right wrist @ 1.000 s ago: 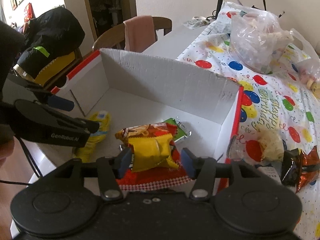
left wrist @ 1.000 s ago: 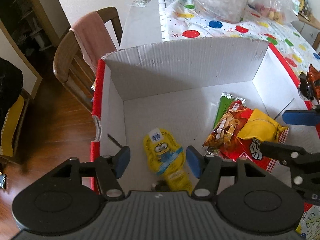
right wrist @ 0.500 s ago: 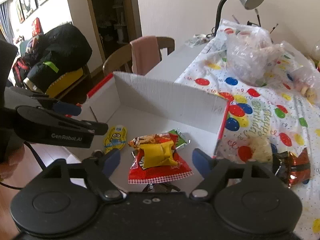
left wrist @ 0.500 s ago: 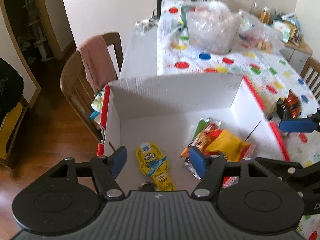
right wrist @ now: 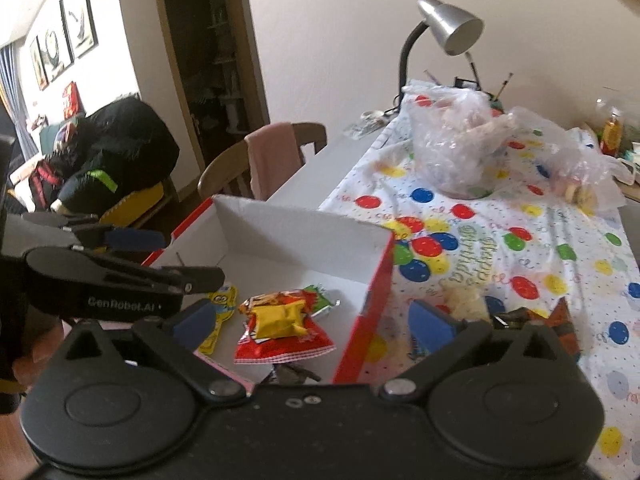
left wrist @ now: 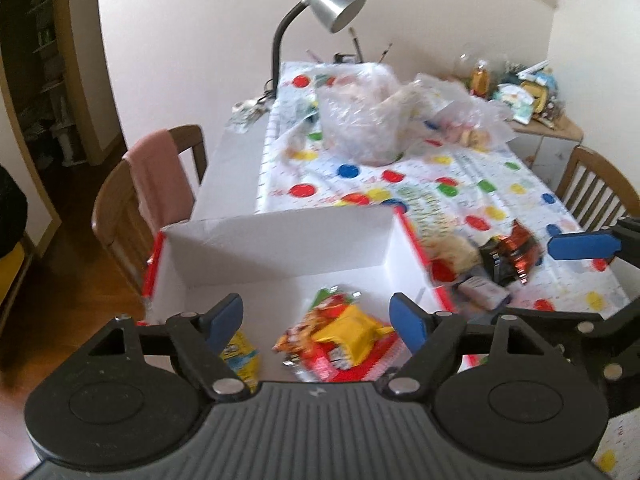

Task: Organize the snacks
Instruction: 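Move both open tools back to the snacks on the tablecloth, then grasp the white milk-candy packet with the left tool while the right tool grasps the red-brown foil packet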

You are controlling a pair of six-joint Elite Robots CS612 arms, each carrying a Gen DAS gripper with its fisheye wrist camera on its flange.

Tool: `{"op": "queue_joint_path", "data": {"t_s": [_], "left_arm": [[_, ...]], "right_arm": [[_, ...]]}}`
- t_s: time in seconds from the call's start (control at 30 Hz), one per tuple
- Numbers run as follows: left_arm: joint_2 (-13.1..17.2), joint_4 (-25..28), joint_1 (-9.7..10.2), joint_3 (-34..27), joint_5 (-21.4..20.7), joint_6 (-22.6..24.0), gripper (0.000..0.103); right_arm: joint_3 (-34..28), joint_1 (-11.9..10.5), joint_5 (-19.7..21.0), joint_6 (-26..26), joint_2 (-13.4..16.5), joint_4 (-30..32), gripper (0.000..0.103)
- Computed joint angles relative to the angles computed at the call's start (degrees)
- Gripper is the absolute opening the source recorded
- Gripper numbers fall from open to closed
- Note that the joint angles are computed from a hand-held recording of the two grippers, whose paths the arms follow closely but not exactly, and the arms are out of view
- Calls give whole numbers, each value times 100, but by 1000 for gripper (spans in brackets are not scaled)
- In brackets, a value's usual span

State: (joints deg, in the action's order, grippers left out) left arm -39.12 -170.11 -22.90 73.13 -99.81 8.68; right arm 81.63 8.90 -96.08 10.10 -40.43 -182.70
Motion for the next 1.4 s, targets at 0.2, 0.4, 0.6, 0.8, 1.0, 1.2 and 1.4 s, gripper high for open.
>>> {"op": "queue_joint_path", "data": {"t_s": [0.2, 0.4, 0.6, 0.8, 1.0, 1.2, 1.4], "left_arm": [[-77, -355, -195, 212, -61, -202, 85], [-91, -360, -443, 312, -34, -332, 85], [-31, -196, -666, 248, 98, -496, 85], [79, 27, -906, 123, 567, -624, 85], [284, 592, -1097, -192, 910, -755, 85], [576, 1377, -1239, -730, 1247, -994, 85], [917, 2367, -1318, -1425, 1565, -1288, 85]], "right_arm": [[477, -173, 84, 54, -188, -599, 103], [1011, -444, 199, 212, -393, -1004, 103], [1439, -734, 238, 204, -579, -1111, 103], [1643, -1006, 271, -20, -633, -1073, 103], [1650, -1266, 360, -240, -575, -806, 103], [1384, -1451, 442, -550, -374, -372, 103], [1058, -1560, 601, -991, -122, 71, 103]]}}
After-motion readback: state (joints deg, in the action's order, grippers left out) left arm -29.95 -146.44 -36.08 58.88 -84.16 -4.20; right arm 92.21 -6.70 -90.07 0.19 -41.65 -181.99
